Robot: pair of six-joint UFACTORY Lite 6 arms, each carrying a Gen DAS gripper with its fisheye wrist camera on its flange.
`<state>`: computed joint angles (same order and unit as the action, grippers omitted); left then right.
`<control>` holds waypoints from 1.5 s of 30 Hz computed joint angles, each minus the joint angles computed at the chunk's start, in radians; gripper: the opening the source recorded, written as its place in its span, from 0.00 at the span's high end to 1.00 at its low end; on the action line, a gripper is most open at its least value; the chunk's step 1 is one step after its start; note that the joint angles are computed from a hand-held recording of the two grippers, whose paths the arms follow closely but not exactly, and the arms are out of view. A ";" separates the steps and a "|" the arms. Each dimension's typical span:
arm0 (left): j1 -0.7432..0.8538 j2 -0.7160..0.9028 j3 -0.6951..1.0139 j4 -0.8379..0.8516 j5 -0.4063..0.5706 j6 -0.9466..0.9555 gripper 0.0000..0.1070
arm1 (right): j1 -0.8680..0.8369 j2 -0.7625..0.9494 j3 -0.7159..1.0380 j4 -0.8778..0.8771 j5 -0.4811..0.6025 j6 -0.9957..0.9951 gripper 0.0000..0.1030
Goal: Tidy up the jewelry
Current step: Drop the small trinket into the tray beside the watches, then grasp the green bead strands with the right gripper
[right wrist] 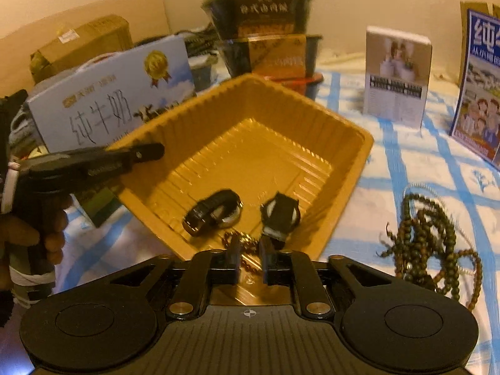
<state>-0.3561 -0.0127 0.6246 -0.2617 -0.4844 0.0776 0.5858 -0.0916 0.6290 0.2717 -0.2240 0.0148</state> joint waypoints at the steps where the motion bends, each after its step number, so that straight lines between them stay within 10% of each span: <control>1: 0.000 -0.001 -0.001 0.000 0.000 0.000 0.95 | 0.008 -0.020 -0.020 0.024 -0.025 -0.009 0.66; 7: 0.000 -0.005 -0.002 0.004 0.001 -0.004 0.95 | 0.035 -0.186 -0.164 0.253 -0.182 -0.221 0.64; 16: -0.001 -0.007 -0.004 0.002 0.001 -0.001 0.95 | -0.134 -0.248 -0.243 0.521 -0.116 -0.423 0.64; 45: -0.014 -0.006 0.006 -0.036 0.008 0.032 0.95 | -0.322 -0.135 -0.268 0.297 -0.083 -0.282 0.64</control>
<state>-0.3706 -0.0191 0.6307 -0.2980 -0.4768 0.1096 0.2641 -0.2263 0.3607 0.5691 -0.3071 -0.2668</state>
